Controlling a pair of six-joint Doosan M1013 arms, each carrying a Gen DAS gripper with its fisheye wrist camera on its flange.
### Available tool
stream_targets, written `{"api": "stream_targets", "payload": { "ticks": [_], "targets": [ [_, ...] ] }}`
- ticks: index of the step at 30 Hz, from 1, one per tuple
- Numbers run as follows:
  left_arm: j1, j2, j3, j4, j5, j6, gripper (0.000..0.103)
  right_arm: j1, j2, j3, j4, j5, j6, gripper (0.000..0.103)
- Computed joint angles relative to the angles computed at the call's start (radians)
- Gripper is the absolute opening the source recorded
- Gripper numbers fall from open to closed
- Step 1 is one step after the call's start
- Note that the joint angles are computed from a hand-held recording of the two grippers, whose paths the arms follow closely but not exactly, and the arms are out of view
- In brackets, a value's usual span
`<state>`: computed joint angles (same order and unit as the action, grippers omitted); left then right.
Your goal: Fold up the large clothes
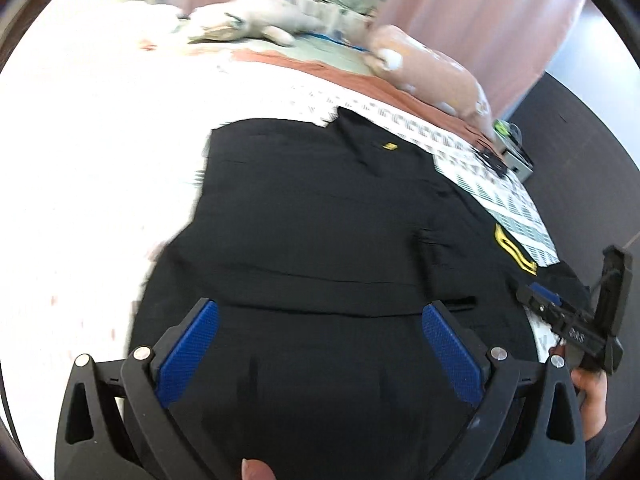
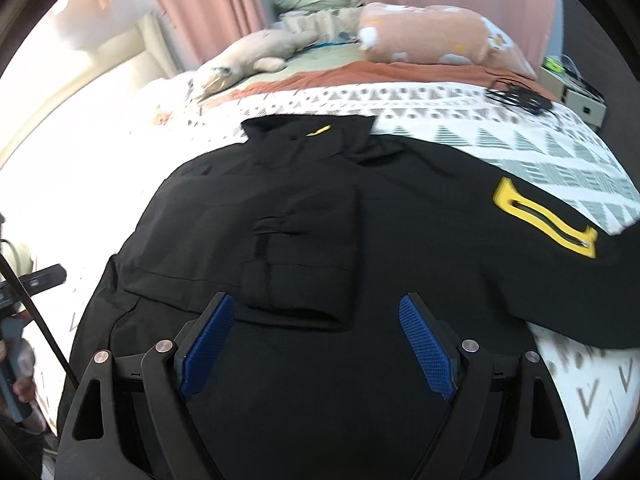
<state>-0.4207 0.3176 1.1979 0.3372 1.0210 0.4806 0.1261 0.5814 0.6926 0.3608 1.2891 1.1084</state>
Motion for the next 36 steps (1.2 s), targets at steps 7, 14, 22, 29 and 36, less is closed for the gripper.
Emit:
{"api": "stream_targets", "payload": {
  "ticks": [7,14,22,29,36],
  "targets": [
    [0.01,-0.112,0.164,0.121,0.001,-0.102,0.103,0.086,0.085,-0.091,-0.139,0.024,0.037,0.084],
    [0.017,-0.151,0.23,0.122,-0.008,-0.088,0.103,0.157,0.143,-0.128,-0.367,0.013,0.053,0.084],
    [-0.007,-0.172,0.245,0.122,-0.029,-0.082,0.103,0.156,0.123,-0.113,-0.638,-0.132,0.12,0.084],
    [-0.056,-0.163,0.206,0.17,-0.015,-0.093,0.103,0.057,0.121,-0.237,-0.52,-0.025,0.143,0.084],
    [-0.117,-0.133,0.135,0.235,0.053,-0.139,0.103,-0.058,0.084,-0.257,-0.355,0.05,0.182,0.084]
  ]
}}
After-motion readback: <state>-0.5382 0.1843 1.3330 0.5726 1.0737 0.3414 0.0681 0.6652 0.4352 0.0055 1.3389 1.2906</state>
